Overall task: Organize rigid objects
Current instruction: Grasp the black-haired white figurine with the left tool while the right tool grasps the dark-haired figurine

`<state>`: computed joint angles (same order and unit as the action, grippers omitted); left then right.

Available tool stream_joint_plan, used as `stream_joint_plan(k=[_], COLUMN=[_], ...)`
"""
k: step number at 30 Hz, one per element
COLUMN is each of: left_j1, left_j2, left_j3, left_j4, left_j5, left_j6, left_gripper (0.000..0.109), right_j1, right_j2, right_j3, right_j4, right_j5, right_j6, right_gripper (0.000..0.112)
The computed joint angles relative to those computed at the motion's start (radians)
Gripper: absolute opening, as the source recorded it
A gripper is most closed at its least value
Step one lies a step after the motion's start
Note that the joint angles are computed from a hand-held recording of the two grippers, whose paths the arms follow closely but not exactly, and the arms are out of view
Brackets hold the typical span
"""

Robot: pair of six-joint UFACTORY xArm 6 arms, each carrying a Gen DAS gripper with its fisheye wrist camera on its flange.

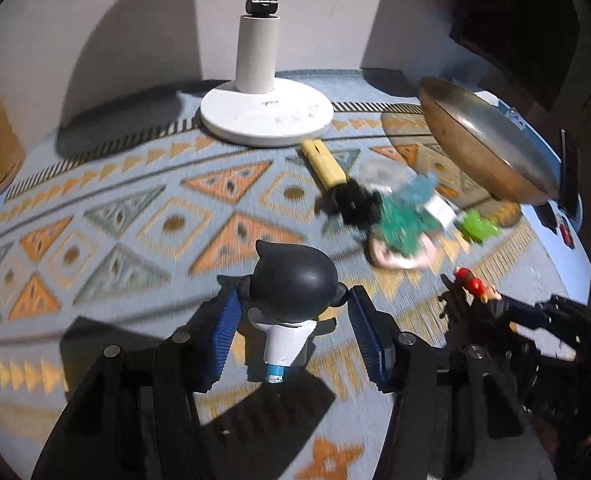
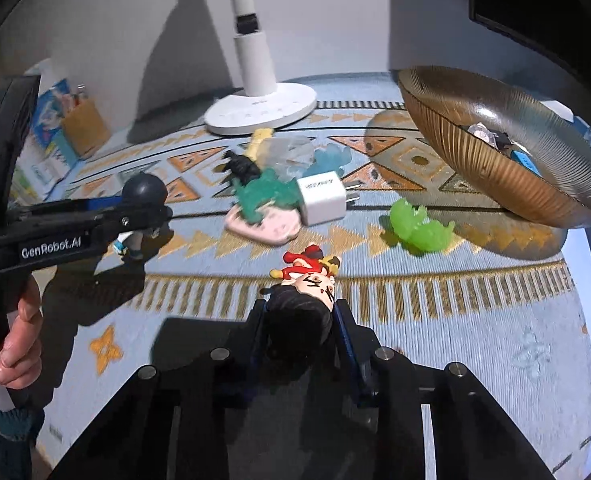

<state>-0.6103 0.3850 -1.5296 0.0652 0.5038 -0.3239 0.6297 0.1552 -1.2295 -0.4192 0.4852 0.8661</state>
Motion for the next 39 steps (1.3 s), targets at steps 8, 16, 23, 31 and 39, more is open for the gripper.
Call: stream_joint_plan(k=[8,16,23,31,39], left_j1=[-0.037,-0.037,-0.040,-0.043,-0.057], left_j2=[-0.150,-0.171,-0.165,-0.156,-0.142], left_j3=[0.244,0.310,0.307,0.293,0.251], left_j4=[0.058,0.095,0.064,0.149,0.371], left_j5=[-0.108,-0.188,-0.175,-0.154,-0.069], left_j6=[-0.071,-0.112,-0.082,-0.150,-0.331], left_gripper=[0.053,0.052,0.055,0.063,0.049], right_j1=[0.013,0.019,0.034,0.032,0.035], right_j2=[-0.127,-0.144,-0.016,0.024,-0.020], right_j3=[0.127,0.141,0.045,-0.003,0.051], right_j4=[-0.008,0.016,0.109,0.012,-0.137], right_j5=[0.019,-0.026,-0.031,-0.018,-0.064], right_j6=[0.009,0.060,0.012,0.103,0.200], right_gripper=[0.044,0.064,0.064,0.064,0.034])
